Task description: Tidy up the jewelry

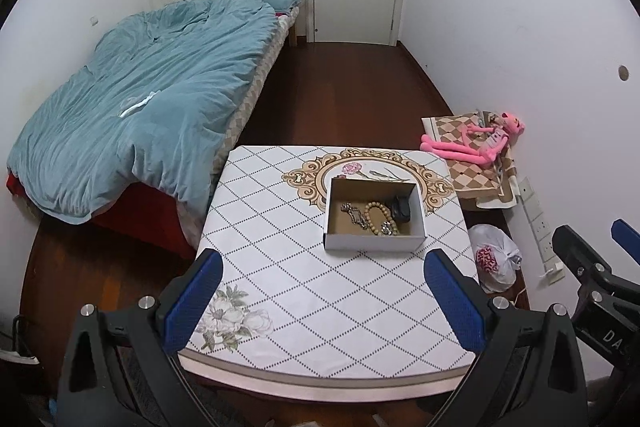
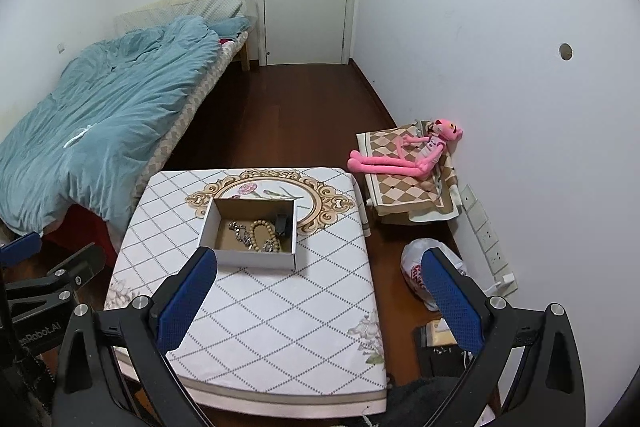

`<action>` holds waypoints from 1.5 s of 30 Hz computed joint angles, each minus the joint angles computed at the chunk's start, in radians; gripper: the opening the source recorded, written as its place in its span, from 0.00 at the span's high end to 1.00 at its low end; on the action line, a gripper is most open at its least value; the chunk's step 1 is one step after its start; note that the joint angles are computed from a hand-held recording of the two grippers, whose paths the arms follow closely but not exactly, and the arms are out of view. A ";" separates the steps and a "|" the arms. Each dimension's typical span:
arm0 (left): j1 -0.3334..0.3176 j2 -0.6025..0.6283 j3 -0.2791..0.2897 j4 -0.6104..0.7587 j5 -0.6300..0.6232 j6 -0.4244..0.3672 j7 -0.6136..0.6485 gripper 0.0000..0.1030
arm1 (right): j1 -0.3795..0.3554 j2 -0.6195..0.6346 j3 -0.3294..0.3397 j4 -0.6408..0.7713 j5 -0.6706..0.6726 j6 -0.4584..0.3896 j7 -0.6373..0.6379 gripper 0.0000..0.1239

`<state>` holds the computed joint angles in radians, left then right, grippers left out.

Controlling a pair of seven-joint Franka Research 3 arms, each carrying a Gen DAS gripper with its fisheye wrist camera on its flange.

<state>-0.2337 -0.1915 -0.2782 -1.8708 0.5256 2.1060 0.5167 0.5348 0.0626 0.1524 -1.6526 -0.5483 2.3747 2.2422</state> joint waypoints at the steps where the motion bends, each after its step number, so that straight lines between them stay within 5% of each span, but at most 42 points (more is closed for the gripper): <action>1: 0.003 0.009 0.002 0.009 0.004 0.000 0.002 0.00 | -0.001 0.019 -0.001 0.022 -0.002 -0.002 -0.003 0.17; 26: 0.017 0.247 0.073 0.211 -0.092 -0.045 0.139 0.00 | 0.097 0.468 -0.141 0.600 0.224 -0.274 -0.250 0.17; 45: 0.021 0.243 0.078 0.203 -0.069 -0.043 0.131 0.00 | 0.113 0.507 -0.165 0.658 0.271 -0.313 -0.281 0.17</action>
<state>-0.2124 0.0512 -0.2002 -1.6681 0.4567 2.0628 0.6477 0.6475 0.5700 -0.0127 -0.9942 -0.2771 2.0618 1.9608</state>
